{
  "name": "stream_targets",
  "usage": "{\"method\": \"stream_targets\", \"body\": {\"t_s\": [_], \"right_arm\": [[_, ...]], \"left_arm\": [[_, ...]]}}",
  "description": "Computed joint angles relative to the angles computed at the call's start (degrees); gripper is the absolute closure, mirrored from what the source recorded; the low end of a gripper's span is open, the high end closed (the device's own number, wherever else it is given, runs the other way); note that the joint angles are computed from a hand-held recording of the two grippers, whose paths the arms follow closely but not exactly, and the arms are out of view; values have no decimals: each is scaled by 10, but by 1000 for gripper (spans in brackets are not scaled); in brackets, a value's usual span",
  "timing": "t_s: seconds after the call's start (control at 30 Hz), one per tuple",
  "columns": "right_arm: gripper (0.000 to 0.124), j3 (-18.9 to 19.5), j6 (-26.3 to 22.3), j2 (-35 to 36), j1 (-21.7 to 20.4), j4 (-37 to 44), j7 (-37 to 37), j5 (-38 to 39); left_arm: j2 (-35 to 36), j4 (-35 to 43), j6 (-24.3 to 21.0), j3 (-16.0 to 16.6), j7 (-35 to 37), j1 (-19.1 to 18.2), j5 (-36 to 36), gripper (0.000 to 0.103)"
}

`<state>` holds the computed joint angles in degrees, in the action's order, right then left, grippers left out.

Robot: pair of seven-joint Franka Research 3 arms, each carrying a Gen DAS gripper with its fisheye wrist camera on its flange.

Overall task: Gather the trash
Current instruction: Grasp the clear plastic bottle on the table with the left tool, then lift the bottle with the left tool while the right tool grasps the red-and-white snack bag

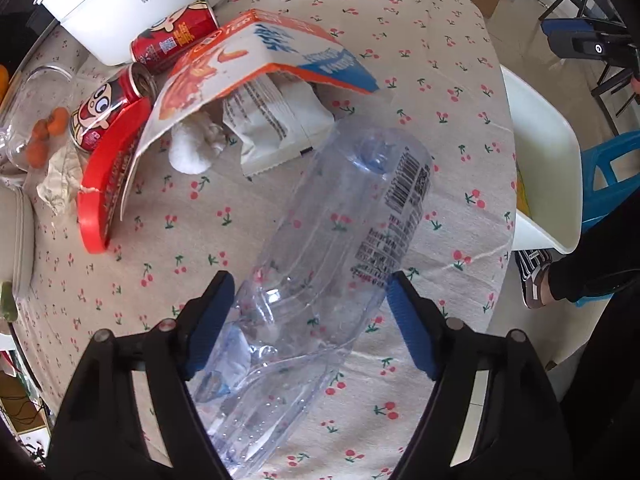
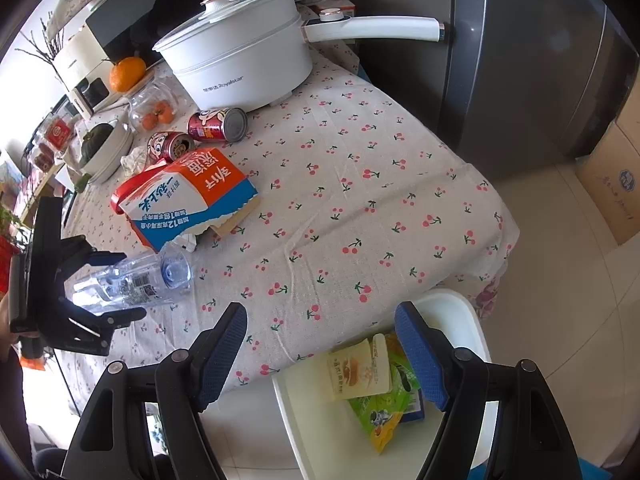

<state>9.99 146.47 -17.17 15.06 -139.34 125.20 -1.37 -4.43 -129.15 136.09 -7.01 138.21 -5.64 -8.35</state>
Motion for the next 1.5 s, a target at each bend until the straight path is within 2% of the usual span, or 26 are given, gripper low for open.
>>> {"method": "stream_targets", "body": {"t_s": [0.13,0.27,0.53,0.6,0.7,0.8,0.93,1.03,1.13,1.27,1.4,1.5], "right_arm": [[46,2,3,2,3,3,3,1],[46,6,8,5,6,8,6,-2],[46,33,8,43,14,52,42,-73],[46,37,4,59,21,69,51,-97],[46,40,-3,87,34,98,74,-138],[46,37,-14,119,53,131,96,-175],[46,26,-28,167,85,181,117,-238],[46,12,-38,206,114,222,150,-312],[48,-8,-72,250,145,275,171,-379],[65,-35,-106,297,180,328,184,-425],[100,-55,-112,316,191,343,192,-422],[105,-63,-88,307,187,331,200,-407]], "left_arm": [[-44,-50,19,-1,-53,1,29,31],[-85,-104,51,7,-137,4,45,34],[-151,-172,104,50,-286,20,17,35],[-158,-179,102,67,-294,20,2,35],[-140,-165,66,73,-294,24,10,34],[-125,-147,57,76,-284,24,-13,35],[-130,-138,60,94,-260,25,-73,35],[-141,-137,66,102,-257,30,-108,36],[-148,-136,66,108,-251,32,-135,36],[-146,-134,70,108,-243,33,-149,36],[-150,-134,68,110,-234,32,-165,36],[-156,-137,71,110,-229,31,-172,36]]}}
